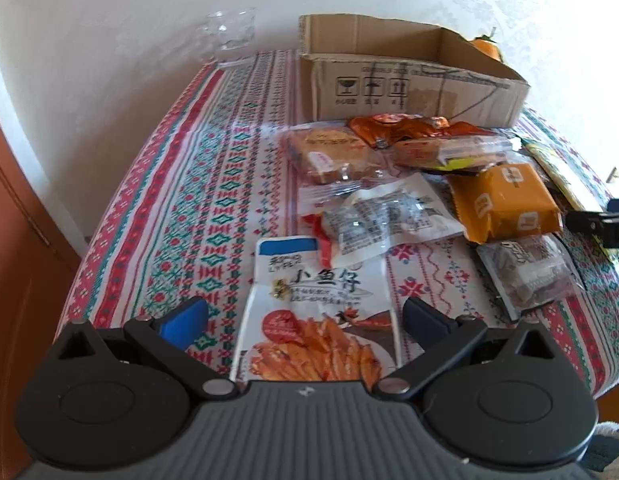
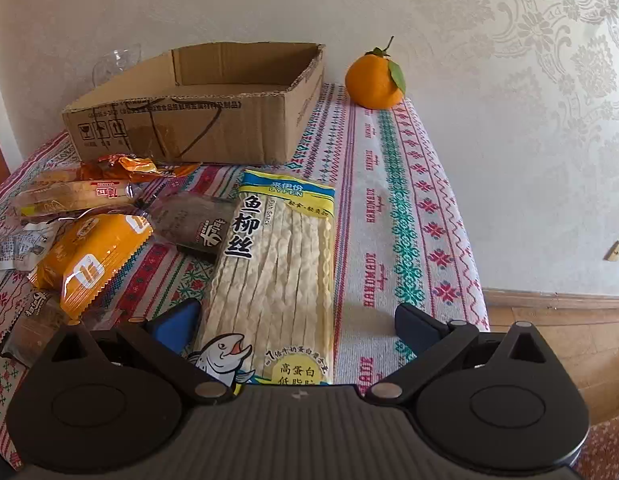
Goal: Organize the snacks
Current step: 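Grasp the white fish snack bag with left tool while right tool grasps the long fish-shred bag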
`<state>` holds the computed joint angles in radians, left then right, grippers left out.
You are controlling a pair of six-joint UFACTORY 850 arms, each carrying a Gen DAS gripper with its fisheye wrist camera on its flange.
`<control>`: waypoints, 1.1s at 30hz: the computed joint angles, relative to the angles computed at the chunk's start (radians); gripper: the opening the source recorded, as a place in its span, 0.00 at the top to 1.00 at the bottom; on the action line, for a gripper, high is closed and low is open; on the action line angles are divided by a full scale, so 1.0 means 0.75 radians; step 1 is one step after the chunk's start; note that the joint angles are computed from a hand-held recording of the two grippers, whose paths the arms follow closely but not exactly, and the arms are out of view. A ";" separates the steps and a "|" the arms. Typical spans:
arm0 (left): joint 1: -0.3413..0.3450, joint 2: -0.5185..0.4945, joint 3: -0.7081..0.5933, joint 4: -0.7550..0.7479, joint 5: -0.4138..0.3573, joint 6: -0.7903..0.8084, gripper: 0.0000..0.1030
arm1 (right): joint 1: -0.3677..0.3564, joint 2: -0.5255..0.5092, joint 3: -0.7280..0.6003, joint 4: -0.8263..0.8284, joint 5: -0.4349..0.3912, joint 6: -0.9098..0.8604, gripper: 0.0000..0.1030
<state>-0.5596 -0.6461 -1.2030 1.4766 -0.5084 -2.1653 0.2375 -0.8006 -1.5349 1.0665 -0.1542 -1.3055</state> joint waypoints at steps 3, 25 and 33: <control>0.000 -0.001 -0.003 0.022 0.014 -0.013 0.03 | -0.001 -0.007 -0.010 -0.006 -0.013 -0.005 0.00; 0.015 0.012 0.013 0.155 0.066 -0.092 0.24 | -0.006 -0.091 -0.156 -0.080 -0.183 -0.054 0.17; 0.019 0.023 0.020 0.135 0.080 -0.062 0.28 | -0.010 -0.080 -0.162 -0.186 -0.165 0.109 0.38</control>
<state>-0.5456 -0.6288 -1.1882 1.5777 -0.4483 -2.2117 0.2299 -0.8604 -1.6567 0.9267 -0.2780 -1.2239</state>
